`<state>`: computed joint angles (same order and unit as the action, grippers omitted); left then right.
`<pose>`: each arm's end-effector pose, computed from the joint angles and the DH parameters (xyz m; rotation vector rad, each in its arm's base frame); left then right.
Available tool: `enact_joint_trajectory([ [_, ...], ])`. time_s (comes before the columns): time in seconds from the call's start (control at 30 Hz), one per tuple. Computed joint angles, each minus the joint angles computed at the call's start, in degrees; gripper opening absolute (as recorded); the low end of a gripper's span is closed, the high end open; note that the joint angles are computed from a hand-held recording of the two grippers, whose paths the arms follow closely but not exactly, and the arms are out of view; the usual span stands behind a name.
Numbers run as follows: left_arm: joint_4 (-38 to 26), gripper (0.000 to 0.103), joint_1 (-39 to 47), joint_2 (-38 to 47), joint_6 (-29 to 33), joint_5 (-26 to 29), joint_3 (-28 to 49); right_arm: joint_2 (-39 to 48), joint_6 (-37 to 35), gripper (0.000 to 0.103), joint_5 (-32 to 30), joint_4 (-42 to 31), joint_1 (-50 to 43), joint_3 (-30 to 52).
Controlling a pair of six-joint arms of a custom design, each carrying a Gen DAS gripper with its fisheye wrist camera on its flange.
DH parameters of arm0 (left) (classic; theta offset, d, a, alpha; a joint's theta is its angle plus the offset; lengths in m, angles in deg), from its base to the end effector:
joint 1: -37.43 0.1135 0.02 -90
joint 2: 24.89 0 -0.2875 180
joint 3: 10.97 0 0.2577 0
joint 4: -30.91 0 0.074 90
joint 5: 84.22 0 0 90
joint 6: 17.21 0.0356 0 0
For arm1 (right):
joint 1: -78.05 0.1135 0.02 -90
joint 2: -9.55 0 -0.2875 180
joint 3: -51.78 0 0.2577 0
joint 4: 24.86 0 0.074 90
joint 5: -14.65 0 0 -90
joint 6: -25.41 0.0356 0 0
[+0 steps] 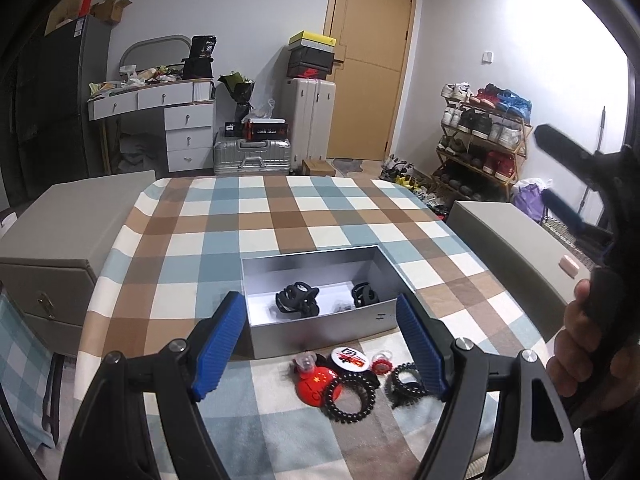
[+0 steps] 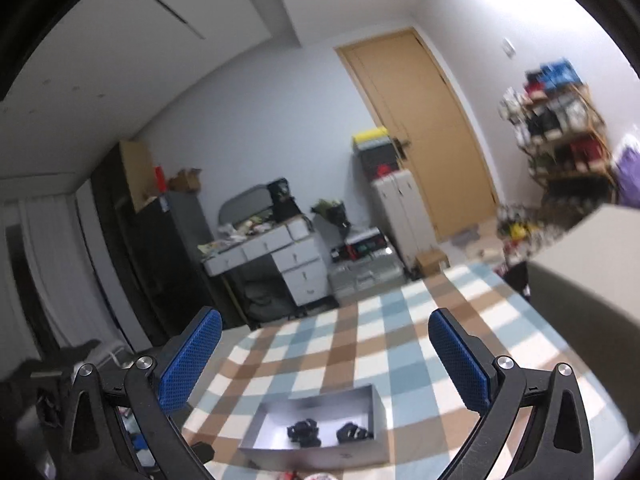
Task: Organize jewelry
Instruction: 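Carry both claw clips into the grey box and open both grippers, then withdraw the left gripper from the box toward the black coil hair ties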
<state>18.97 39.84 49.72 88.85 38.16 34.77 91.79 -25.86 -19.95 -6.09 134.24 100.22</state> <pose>0.2487 -0.0086 0.1983 0.5451 2.1238 -0.4632 0.1837 0.2216 0.2306 0.3952 1.6845 0.3372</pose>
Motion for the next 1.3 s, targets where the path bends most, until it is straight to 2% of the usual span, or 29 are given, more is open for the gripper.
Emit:
enact_joint_trajectory([
  [0.13,-0.3,0.074,-0.4,-1.3,0.5,0.0,-1.0,-0.1,4.2,0.103,-11.3,9.4,-2.6,-5.2],
  [0.23,-0.4,0.074,-0.5,-1.3,0.9,-0.3,-1.3,1.3,7.5,0.103,-15.6,11.0,-3.6,-6.1],
  [0.37,-0.3,0.074,-0.8,-1.5,0.5,-1.5,-1.7,2.4,10.3,0.103,-18.5,5.0,-4.1,-4.2],
  [0.43,0.1,0.074,-1.1,-1.5,-0.4,-2.2,-2.0,2.4,9.8,0.103,-16.5,-0.9,-3.2,-2.1],
  [0.53,1.4,0.074,-2.3,-1.8,-2.8,-5.5,-2.7,4.0,9.9,0.103,-8.9,-11.8,-0.4,2.7],
  [0.6,2.6,0.074,-2.8,-2.0,-4.0,-7.0,-3.5,5.1,8.4,0.103,-8.9,-15.5,-0.2,4.6],
  [0.8,6.2,0.074,-1.1,-1.5,-6.7,-7.5,-6.1,6.8,6.5,0.103,-7.7,-9.6,1.5,0.8],
  [0.9,8.4,0.074,-1.2,-0.6,-7.7,-8.9,-7.6,8.7,4.2,0.103,-10.9,-2.0,1.3,-2.5],
  [1.0,8.5,0.074,-1.5,0.1,-7.2,-9.7,-8.8,10.6,2.5,0.103,-16.7,-2.7,0.5,-2.1],
  [1.07,8.6,0.074,-1.8,1.1,-6.6,-10.3,-9.4,12.2,3.7,0.103,-19.1,-3.8,0.2,-1.8],
  [1.2,7.4,0.074,-2.0,2.8,-5.1,-10.3,-10.5,14.8,10.9,0.103,-19.4,-12.0,0.8,0.2],
  [1.3,5.1,0.074,-2.4,4.3,-3.9,-9.8,-10.1,15.9,12.9,0.103,-18.9,-13.9,1.6,0.3],
])
